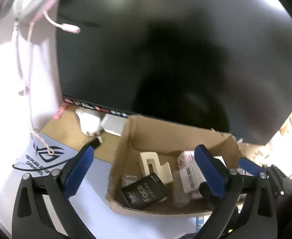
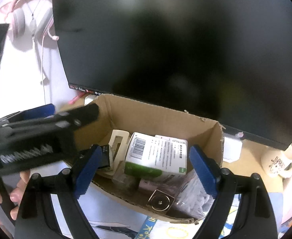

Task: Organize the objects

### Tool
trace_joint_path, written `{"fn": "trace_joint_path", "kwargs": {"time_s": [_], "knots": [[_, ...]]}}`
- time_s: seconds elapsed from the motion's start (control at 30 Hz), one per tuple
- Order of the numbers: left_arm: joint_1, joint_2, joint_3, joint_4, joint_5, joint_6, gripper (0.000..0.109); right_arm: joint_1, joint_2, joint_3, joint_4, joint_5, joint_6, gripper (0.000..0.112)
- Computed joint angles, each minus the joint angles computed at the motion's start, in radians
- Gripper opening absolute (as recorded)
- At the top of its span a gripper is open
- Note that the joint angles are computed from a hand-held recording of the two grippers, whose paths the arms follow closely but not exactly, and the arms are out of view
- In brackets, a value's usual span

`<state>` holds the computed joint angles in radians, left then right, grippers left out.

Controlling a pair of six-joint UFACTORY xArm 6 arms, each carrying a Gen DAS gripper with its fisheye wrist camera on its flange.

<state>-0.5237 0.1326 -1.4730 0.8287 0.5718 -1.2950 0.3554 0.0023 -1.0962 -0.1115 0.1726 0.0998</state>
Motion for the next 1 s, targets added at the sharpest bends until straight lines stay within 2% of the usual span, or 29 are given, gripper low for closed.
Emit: {"fn": "trace_joint_path", "kwargs": {"time_s": [0.07,0.17,0.23,0.37,0.53,0.6,0.67,0.77,0.9,1.0], "knots": [[-0.001,-0.014,0.007,0.028,0.015,-0.024,0.103,-0.001,-0.004,0.0,0.002,0.005,0.003,0.095],[-0.015,-0.026,0.0,0.079,0.088,-0.044,0.103,-0.011,-0.007,0.002,-0.066,0.001,0.072,0.095],[-0.021,-0.029,-0.003,0.106,0.119,-0.053,0.103,-0.012,-0.005,-0.002,-0.064,0.001,0.079,0.095],[-0.023,-0.039,0.002,0.122,0.131,-0.057,0.103,0.001,0.01,-0.019,0.015,0.001,0.018,0.103],[-0.03,-0.047,0.003,0.146,0.148,-0.067,0.103,-0.008,-0.004,-0.007,-0.035,-0.018,0.071,0.103],[-0.037,-0.047,0.001,0.161,0.166,-0.075,0.103,-0.008,-0.006,-0.007,-0.003,-0.011,0.058,0.103],[-0.045,-0.051,0.003,0.164,0.177,-0.068,0.103,-0.001,-0.01,-0.004,0.096,0.004,-0.022,0.103],[-0.066,-0.058,0.003,0.166,0.22,-0.064,0.103,-0.008,-0.035,0.016,0.026,0.006,0.056,0.103],[-0.093,-0.085,0.019,0.176,0.247,-0.077,0.103,-0.002,-0.076,0.051,0.132,0.007,0.008,0.103],[-0.118,-0.107,0.031,0.213,0.287,-0.096,0.103,-0.016,-0.114,0.085,-0.013,0.008,0.119,0.103]]}}
